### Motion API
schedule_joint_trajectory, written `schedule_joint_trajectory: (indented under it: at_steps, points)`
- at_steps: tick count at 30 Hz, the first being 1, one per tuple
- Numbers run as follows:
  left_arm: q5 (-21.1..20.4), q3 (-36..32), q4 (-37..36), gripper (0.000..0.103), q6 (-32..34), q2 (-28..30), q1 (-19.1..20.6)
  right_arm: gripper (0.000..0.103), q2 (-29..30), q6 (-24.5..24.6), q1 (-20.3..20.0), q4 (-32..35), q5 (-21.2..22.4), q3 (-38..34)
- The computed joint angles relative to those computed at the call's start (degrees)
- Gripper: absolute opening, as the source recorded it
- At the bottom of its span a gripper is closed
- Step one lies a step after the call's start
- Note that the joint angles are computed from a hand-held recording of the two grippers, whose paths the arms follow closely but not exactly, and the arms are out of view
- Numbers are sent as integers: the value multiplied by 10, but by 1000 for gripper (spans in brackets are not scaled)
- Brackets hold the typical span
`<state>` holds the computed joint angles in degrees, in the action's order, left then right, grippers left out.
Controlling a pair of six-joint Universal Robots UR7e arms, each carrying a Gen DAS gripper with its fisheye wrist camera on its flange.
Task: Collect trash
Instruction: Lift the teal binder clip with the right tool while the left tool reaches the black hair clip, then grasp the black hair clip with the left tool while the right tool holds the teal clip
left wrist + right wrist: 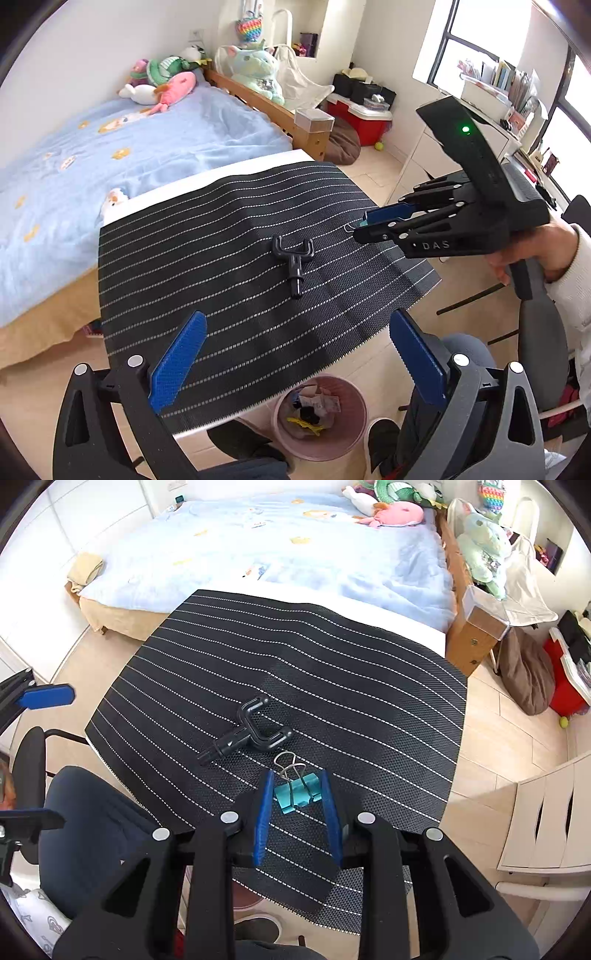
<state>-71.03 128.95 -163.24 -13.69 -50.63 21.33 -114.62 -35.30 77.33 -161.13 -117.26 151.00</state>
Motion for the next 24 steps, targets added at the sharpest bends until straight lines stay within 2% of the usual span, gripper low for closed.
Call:
schedule_joint_trajectory:
  at_steps: [11, 22, 23, 24]
  points:
    - [14, -99, 61, 95, 48, 89, 27, 26, -14, 31, 15, 13, -23, -15]
    - [33, -169, 119, 95, 49, 168, 50, 26, -40, 26, -16, 31, -5, -16]
    - [32, -173, 123, 94, 49, 172, 51, 26, -43, 24, -20, 32, -2, -15]
    - [30, -177, 129, 87, 49, 176, 52, 26, -45, 22, -23, 33, -1, -15]
